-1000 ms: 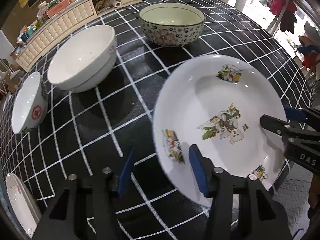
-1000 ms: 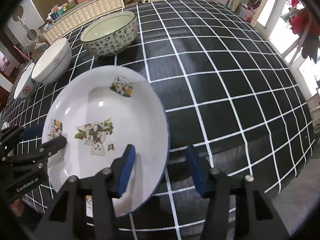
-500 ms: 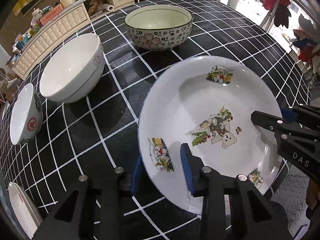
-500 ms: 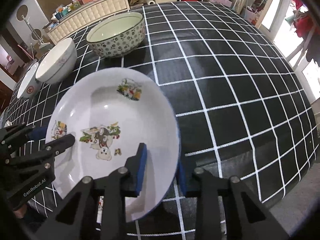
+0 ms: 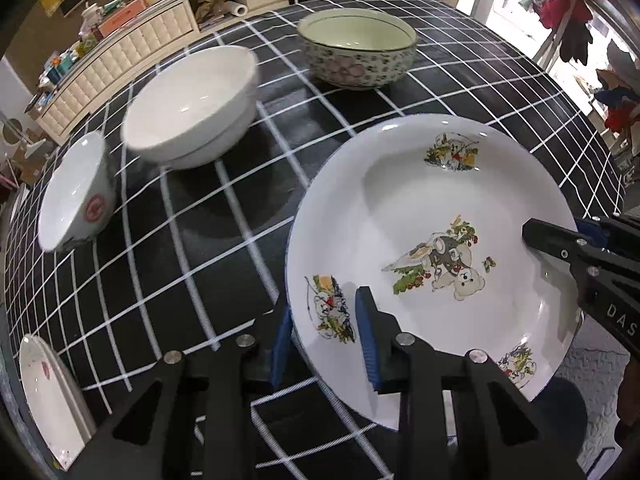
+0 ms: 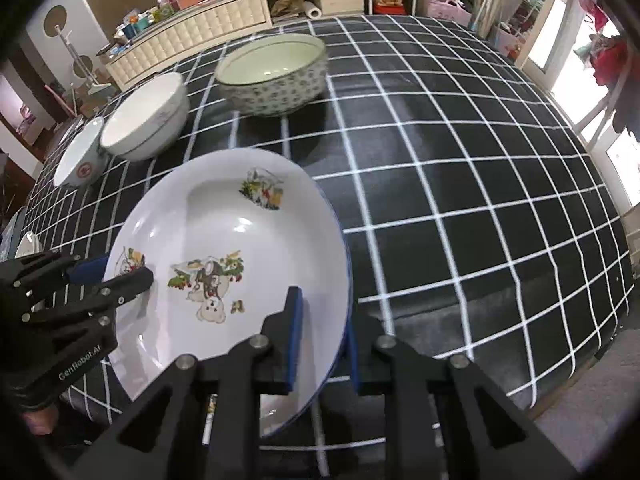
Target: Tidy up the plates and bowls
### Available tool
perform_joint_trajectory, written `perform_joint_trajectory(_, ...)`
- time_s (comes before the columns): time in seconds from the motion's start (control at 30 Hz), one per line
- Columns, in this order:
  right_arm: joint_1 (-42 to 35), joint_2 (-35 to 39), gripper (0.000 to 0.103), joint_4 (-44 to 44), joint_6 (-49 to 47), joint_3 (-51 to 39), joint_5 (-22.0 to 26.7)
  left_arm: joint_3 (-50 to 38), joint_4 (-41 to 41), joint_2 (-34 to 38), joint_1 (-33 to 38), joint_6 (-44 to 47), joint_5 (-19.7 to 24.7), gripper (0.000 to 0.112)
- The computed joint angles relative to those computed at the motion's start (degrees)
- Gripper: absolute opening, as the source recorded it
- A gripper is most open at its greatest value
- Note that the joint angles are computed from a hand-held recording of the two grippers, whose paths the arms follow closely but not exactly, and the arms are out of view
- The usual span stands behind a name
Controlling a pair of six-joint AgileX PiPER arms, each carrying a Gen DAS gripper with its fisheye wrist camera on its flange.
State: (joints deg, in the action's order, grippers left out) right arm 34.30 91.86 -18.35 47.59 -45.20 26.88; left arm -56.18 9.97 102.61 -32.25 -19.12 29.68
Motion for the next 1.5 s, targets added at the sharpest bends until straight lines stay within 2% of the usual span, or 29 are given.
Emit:
perform_joint_trajectory(0.17,4.66,1.36,0.023,-0.08,2.46,-3.6,2.68,5.38,1.01,-5.37,3.03,0.57,-0.85,0.028)
perform_joint_trajectory(0.53,14.34,7.98,0.021,-0.78,6.01,-15.24,7.7,15.29,-6.96,-15.66,17.68,14.53,-2.39,0.026)
perform_joint_trajectory(1.03,21.05,17.29,0.02,3.61,2.02,-31.49,10.56,19.14,-15.94,-25.96,40.14,35.55,2.23,0.024)
perform_joint_trajectory(1.27,23.7,24.0,0.019,6.35,-2.61,-43.46,14.01,18.04,-20.79,-27.02,52.78,46.58,4.38,0.024)
perform_joint_trajectory(1.37,24.67,27.63,0.018,7.97,-4.4,-48.82,15.3,17.12,-23.51,-26.27,59.31,53.0,6.02,0.024)
perform_joint_trajectory(1.5,25.41,31.98,0.018,10.25,-7.04,-54.98,17.09,16.0,-24.52,-24.34,64.87,57.13,6.33,0.023)
